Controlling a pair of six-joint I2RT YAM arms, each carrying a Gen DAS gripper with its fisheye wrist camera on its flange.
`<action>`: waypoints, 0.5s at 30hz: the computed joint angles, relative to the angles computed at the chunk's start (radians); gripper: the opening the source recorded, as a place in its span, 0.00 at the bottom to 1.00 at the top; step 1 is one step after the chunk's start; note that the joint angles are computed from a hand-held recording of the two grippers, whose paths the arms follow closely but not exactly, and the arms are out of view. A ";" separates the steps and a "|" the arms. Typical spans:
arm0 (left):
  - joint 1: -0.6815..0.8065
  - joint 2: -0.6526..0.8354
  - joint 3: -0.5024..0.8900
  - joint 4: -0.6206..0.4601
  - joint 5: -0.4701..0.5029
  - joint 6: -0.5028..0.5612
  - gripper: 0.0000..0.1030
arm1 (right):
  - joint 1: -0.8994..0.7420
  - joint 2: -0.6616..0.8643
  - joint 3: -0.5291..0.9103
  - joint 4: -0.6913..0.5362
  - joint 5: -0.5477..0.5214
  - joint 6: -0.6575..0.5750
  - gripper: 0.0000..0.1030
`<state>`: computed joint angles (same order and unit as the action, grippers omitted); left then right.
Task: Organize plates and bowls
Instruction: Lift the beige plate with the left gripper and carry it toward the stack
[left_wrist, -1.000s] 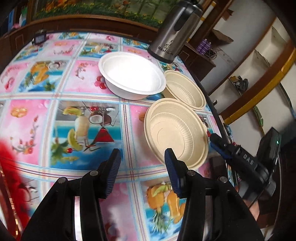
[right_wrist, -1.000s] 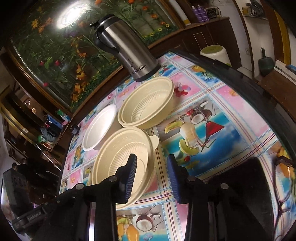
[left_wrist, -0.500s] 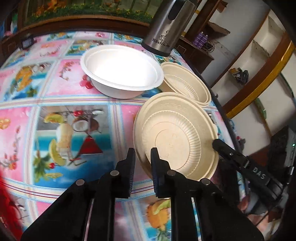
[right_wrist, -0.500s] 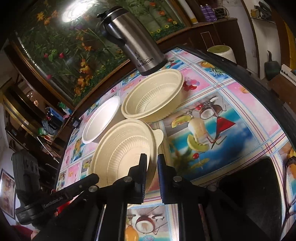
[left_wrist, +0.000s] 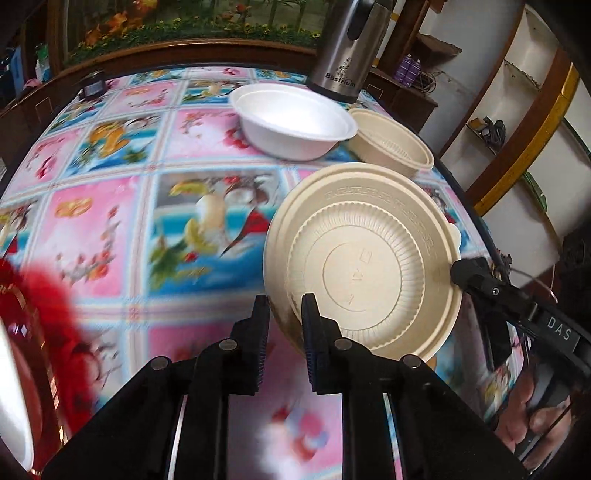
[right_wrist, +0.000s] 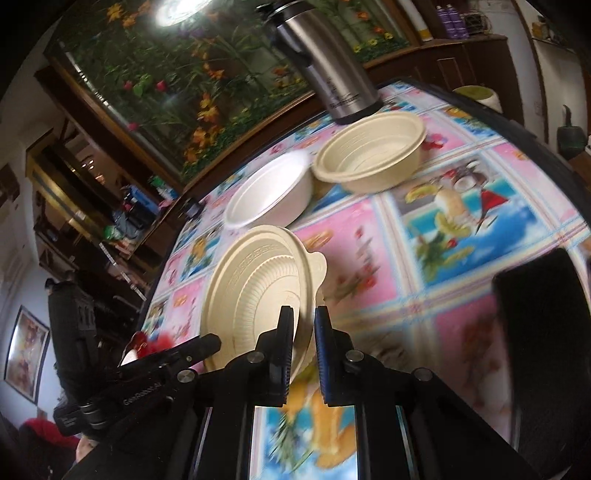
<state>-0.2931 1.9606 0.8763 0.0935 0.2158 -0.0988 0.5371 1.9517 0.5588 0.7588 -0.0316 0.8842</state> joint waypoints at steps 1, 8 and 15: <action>0.012 -0.015 -0.023 0.004 0.004 0.007 0.14 | 0.021 -0.003 -0.004 0.002 0.002 0.006 0.11; 0.093 -0.082 -0.133 0.033 0.031 0.060 0.14 | 0.108 0.017 0.006 0.009 -0.024 0.034 0.15; 0.092 -0.062 -0.136 0.100 0.031 0.056 0.15 | 0.122 0.050 0.063 -0.060 0.016 0.019 0.17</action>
